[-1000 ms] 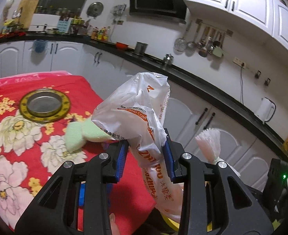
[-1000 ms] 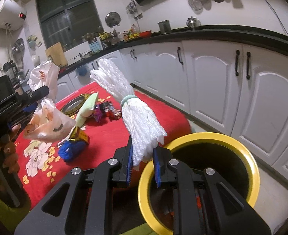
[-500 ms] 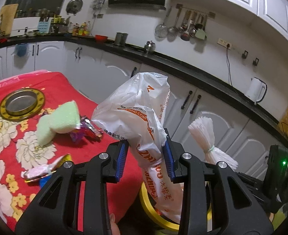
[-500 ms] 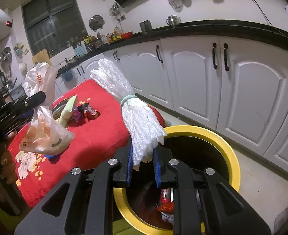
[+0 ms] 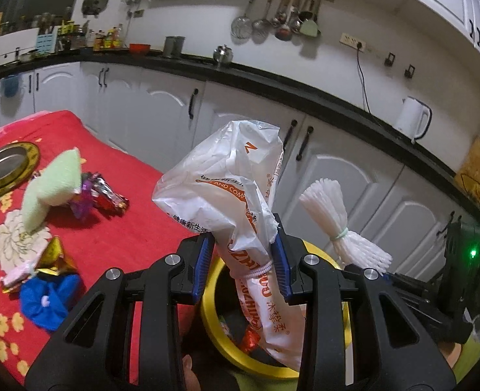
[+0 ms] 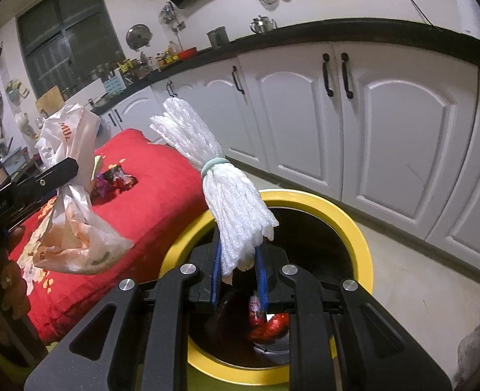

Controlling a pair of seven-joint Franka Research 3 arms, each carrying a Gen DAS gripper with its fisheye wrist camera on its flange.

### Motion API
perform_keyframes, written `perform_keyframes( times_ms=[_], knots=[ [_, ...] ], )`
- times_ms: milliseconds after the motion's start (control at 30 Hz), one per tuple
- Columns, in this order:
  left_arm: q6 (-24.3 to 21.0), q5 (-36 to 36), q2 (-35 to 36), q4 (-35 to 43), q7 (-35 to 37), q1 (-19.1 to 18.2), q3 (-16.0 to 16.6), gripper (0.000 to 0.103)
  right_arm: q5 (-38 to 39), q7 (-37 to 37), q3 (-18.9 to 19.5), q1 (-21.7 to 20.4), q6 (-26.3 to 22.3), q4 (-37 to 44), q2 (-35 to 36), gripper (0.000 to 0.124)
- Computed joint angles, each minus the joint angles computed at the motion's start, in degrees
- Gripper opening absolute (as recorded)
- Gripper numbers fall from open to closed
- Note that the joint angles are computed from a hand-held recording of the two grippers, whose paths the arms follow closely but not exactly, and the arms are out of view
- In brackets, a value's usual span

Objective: Collect trash
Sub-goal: 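Lift and carry the white bag and mesh net with both tools over the bin, then open both tools to drop the white bag and mesh net into the bin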

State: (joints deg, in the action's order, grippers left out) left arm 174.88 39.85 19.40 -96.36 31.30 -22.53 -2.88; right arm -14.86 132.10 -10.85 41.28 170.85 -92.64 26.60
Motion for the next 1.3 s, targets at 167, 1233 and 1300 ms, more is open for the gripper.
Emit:
perform_keyframes(
  times_ms=[167, 1233, 1300],
  knots=[
    [-1.64, -2.84, 1.90, 1.66, 4.01, 0.74, -2.33, 0.027, -0.10, 0.91, -0.61, 0.03, 0.46, -2.46, -1.04, 0.017],
    [-10.83, -18.15, 10.08, 9.90, 20.01, 0.92, -7.19, 0.050, 5.12, -0.18, 1.97, -3.32, -1.06, -5.93, -1.35, 0.041],
    [-10.65, -18.05, 9.77, 9.58, 19.30, 0.67, -6.67, 0.057, 4.47, 0.79, 1.27, -2.77, -0.84, -6.19, -1.46, 0.044]
  ],
)
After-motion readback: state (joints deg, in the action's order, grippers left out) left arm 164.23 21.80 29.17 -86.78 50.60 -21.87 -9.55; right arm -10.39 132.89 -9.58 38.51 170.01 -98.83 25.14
